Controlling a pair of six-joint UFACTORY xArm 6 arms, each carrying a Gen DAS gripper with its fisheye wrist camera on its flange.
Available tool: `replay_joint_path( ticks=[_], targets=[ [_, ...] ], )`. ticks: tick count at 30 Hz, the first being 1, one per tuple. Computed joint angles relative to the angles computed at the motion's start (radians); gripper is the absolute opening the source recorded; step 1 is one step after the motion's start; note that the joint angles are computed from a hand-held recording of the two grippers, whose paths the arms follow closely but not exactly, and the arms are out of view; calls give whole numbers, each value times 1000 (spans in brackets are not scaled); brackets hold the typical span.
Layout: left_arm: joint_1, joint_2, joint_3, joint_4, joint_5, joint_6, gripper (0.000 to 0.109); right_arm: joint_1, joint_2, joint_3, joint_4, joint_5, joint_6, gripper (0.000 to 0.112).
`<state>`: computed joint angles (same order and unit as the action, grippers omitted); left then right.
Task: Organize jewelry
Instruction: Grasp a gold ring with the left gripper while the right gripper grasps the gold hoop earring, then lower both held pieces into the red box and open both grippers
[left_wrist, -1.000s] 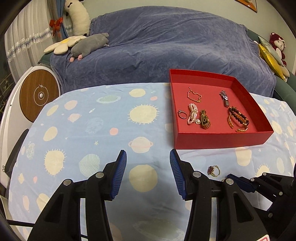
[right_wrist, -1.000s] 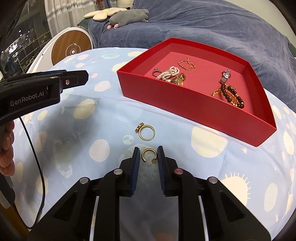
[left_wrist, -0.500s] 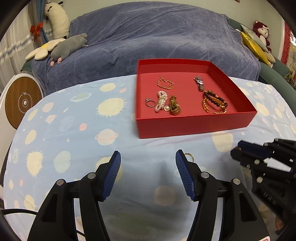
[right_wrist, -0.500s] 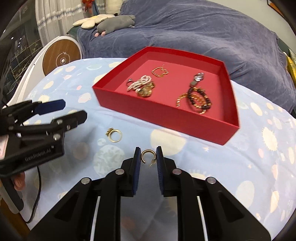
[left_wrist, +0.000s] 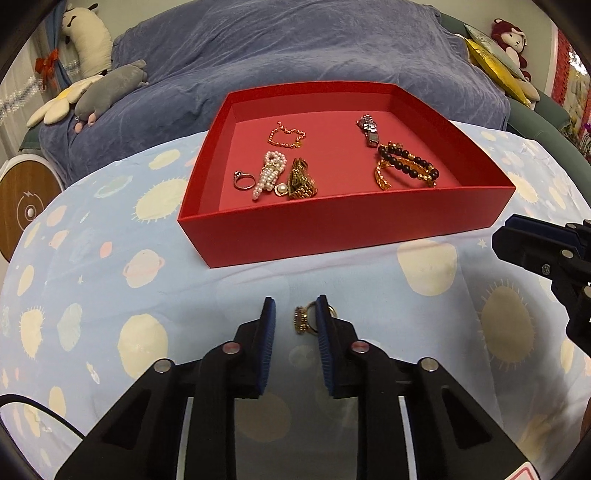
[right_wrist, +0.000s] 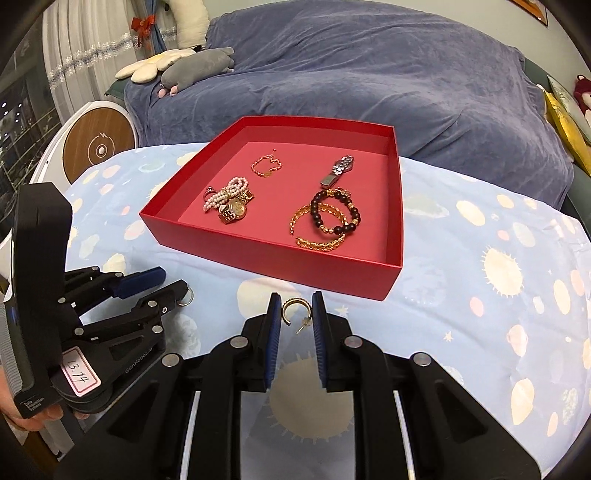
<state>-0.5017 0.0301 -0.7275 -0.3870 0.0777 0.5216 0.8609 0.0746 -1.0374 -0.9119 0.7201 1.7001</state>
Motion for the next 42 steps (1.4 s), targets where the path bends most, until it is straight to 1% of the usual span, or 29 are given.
replay_joint_path(
  ticks=[2,7,13,16,21,26,29,30,32,33,35,38,42],
  targets=[
    [-4,-4,6,2,-5,5,10,2,3,-1,-1,-1,1,16],
    [-9,-6,10,-26,-12,28,9,2,2,-1,-5,0,4,16],
    [-7,-44,4,-203,21,174,7,0,-9,7,-15,1,15,16],
    [16,-79,-1,-288,64,240,7,-3,-15,8,-18,3,15,16],
    [73,-141,-13,-362,123,301,7,-5,-27,11,-27,5,21,16],
    [98,-161,-73,-374,124,307,7,-42,-33,-13,-41,-20,-6,16],
    [89,-112,-151,-303,105,240,7,-87,-16,-55,-41,-51,-50,16],
    [82,-86,-180,-259,94,200,7,-101,-3,-75,-39,-55,-67,16],
    [68,-28,-244,-208,90,153,7,-132,36,-125,-24,-63,-112,16],
    [60,3,-273,-170,80,109,7,-147,55,-146,-15,-71,-129,16],
    [46,66,-327,-111,66,49,7,-178,99,-189,9,-100,-164,16],
    [39,153,-390,9,41,-71,7,-210,156,-241,40,-126,-205,16],
    [47,231,-445,122,47,-201,7,-233,221,-296,72,-141,-244,16]
  ],
)
